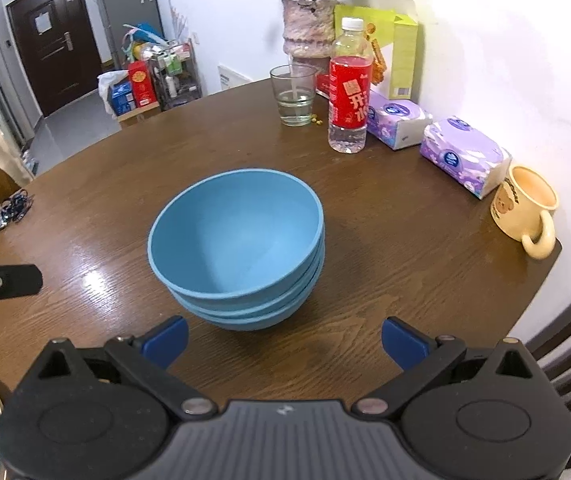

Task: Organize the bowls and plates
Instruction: 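Move both tools down to the rim of the light-blue bowl stack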

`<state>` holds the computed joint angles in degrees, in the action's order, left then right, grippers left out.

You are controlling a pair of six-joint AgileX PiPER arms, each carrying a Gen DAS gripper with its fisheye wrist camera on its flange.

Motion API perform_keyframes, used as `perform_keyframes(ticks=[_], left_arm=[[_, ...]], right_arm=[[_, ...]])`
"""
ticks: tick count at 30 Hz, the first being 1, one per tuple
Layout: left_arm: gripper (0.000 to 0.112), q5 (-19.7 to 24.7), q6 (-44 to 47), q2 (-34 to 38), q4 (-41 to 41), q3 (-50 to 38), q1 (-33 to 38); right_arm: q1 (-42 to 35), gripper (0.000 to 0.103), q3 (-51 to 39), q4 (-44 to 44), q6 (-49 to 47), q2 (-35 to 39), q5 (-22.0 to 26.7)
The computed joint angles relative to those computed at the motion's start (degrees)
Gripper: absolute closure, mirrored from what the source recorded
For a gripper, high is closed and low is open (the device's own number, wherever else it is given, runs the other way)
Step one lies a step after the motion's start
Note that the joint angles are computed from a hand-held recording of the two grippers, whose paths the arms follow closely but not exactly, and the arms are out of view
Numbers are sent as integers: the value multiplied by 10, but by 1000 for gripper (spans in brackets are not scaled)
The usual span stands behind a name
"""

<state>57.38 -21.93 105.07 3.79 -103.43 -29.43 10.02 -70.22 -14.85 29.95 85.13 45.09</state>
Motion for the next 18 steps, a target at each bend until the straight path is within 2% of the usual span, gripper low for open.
perform_keyframes(ticks=[9, 18], left_arm=[[9, 29, -75, 35, 46, -54, -38], [9, 46, -147, 68, 73, -93, -59]], right_arm=[[-67, 0, -39, 83, -152, 31, -7], [-137, 0, -104, 161, -273, 88, 13]])
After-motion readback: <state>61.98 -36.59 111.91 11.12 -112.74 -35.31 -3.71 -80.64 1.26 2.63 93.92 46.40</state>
